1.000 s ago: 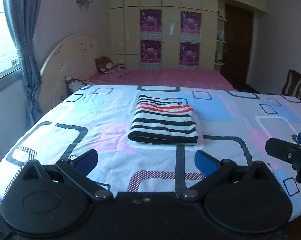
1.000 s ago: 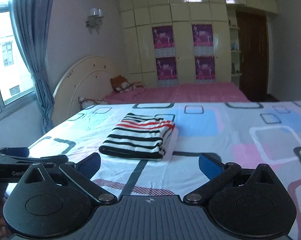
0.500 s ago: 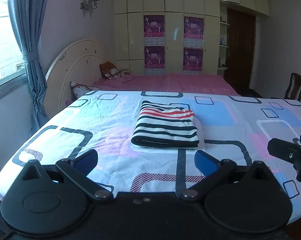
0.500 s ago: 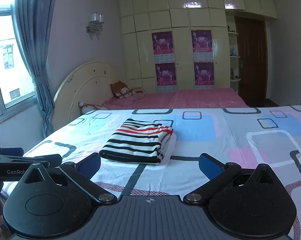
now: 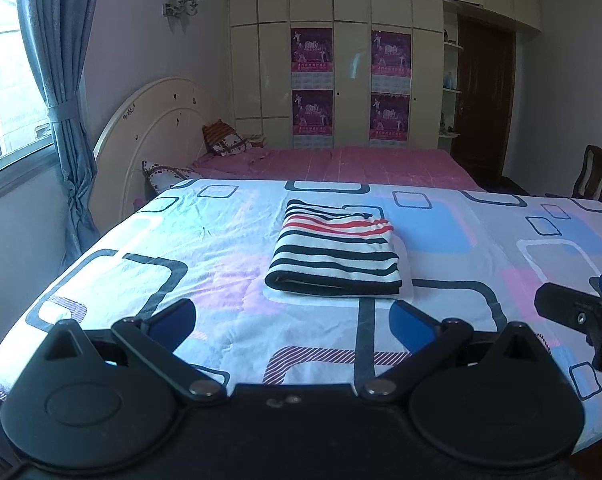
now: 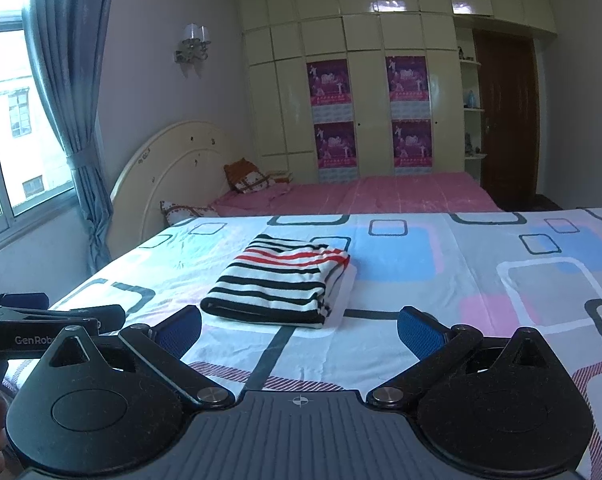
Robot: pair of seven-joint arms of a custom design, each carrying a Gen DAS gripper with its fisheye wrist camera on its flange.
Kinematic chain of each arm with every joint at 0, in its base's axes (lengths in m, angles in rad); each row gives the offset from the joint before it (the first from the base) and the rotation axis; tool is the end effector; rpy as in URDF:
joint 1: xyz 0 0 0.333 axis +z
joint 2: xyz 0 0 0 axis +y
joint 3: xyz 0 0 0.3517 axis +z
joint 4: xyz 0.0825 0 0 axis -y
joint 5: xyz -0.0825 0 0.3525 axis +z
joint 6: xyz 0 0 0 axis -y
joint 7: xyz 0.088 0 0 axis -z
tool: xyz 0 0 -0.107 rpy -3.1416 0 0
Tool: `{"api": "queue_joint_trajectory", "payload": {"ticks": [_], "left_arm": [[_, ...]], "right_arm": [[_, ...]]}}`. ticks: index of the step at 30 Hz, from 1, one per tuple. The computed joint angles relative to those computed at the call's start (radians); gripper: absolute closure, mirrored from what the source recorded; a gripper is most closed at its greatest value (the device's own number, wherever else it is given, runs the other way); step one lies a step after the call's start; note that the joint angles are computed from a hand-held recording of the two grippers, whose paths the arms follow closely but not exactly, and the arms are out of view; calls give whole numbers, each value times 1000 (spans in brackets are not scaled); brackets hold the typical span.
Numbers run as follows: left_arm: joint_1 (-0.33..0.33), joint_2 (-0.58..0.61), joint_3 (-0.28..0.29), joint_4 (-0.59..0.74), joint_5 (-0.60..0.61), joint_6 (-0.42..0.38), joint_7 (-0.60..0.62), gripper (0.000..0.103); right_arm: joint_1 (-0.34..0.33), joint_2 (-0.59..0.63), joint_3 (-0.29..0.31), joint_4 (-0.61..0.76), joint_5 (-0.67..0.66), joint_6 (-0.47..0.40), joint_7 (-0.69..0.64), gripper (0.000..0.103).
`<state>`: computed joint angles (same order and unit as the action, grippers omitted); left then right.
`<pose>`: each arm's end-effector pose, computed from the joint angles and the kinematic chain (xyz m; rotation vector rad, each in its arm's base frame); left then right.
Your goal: Fold small clothes
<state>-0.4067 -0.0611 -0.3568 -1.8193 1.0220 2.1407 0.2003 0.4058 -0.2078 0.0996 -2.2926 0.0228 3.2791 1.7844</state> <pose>0.4173 -0.3582 0.6567 -1.6949 1.4093 -0.7195 0.4255 0.2387 0.6347 -1.5905 1.1990 -0.5678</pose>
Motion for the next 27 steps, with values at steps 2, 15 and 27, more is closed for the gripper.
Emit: {"api": "queue_joint_trajectory", "payload": {"ticks": [2, 15, 27], "left_arm": [[1, 1, 1, 2, -1, 0, 2, 0], [-8, 28, 7, 31, -5, -7, 19, 0], [-15, 36, 17, 37, -16, -3, 24, 0]], "right_arm": [[12, 2, -10, 1, 3, 1, -3, 0], [81, 20, -78, 11, 43, -2, -39, 0], [190, 26, -179, 11, 91, 4, -96, 0]]}}
